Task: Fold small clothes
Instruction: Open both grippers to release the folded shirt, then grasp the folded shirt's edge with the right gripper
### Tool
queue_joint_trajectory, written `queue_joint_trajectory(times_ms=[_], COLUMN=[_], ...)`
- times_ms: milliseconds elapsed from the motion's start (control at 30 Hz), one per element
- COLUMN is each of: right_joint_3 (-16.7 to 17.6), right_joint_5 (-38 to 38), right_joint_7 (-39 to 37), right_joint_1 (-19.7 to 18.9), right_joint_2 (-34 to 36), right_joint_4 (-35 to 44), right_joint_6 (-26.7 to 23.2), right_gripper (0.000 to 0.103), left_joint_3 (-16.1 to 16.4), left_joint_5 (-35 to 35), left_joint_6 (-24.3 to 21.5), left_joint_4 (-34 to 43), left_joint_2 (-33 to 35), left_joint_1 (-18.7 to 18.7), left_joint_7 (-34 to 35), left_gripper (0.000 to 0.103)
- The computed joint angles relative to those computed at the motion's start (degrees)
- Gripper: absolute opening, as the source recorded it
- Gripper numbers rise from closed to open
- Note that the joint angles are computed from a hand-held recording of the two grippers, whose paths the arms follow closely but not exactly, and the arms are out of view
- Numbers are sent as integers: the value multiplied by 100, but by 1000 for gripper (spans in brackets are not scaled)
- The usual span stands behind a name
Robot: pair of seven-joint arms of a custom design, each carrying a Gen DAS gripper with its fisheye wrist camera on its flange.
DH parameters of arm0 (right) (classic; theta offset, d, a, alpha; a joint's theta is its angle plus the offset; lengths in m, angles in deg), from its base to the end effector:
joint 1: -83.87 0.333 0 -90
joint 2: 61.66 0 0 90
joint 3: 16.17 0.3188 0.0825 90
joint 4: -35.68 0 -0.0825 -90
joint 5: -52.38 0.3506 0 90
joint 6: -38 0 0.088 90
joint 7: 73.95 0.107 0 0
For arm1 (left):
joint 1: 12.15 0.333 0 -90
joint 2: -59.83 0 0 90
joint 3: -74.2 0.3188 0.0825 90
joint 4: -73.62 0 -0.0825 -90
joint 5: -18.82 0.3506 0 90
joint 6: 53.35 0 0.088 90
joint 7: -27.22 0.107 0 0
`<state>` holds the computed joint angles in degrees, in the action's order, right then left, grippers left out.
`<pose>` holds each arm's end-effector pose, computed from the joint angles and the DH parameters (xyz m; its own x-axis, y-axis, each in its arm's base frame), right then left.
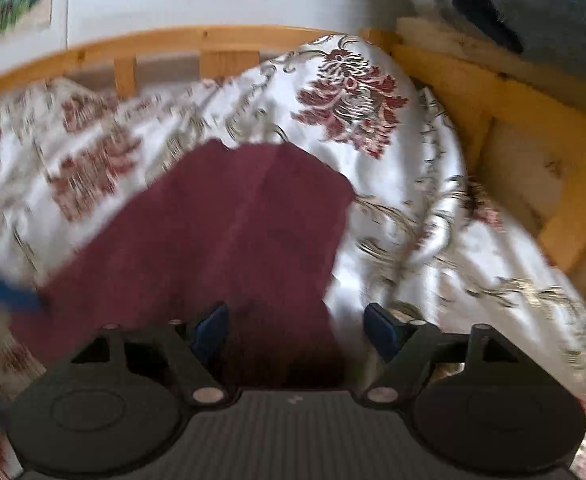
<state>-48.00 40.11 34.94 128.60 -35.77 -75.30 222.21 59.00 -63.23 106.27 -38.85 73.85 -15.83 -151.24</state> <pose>0.6123 0.2104 0.4075 0.2061 -0.9696 0.1319 -0.5899 -0.2307 -0.7738 0.5817 -0.1416 0.4092 -0.6446 -0.7522 0.1369 -0.5077 0.2873 -0.8122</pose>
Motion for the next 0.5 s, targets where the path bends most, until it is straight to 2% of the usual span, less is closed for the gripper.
queue_joint_trajectory(times_ms=[33, 100, 167, 233, 300, 333, 433, 500], right_joint_3=[-274, -452, -676, -890, -1100, -1128, -927, -761], right_joint_5=[46, -1, 143, 339, 494, 564, 738, 838], right_joint_7=[-7, 19, -34, -71, -177, -242, -435, -567], right_joint_1=[260, 426, 649, 872, 1084, 1113, 941, 798], right_joint_2=[-6, -30, 36, 155, 282, 340, 344, 302], right_joint_4=[-140, -312, -391, -418, -449, -448, -477, -511], right_joint_6=[73, 179, 276, 379, 505, 572, 729, 830], right_gripper=[83, 83, 83, 84, 87, 87, 88, 88], left_joint_3=[-27, -2, 83, 208, 546, 687, 944, 1189], left_joint_5=[-347, -854, -890, -47, 1027, 1348, 1992, 2522], left_joint_6=[211, 661, 1297, 1661, 1539, 1391, 1016, 940], left_joint_4=[15, 167, 559, 923, 1302, 1502, 2230, 2767], left_joint_2=[-6, 69, 346, 681, 1024, 1182, 1739, 2150], left_joint_1=[14, -48, -210, -318, -468, -500, -532, -690], left_joint_7=[280, 602, 366, -768, -2287, -2872, -4227, -5039], left_gripper=[76, 76, 76, 76, 75, 75, 74, 74])
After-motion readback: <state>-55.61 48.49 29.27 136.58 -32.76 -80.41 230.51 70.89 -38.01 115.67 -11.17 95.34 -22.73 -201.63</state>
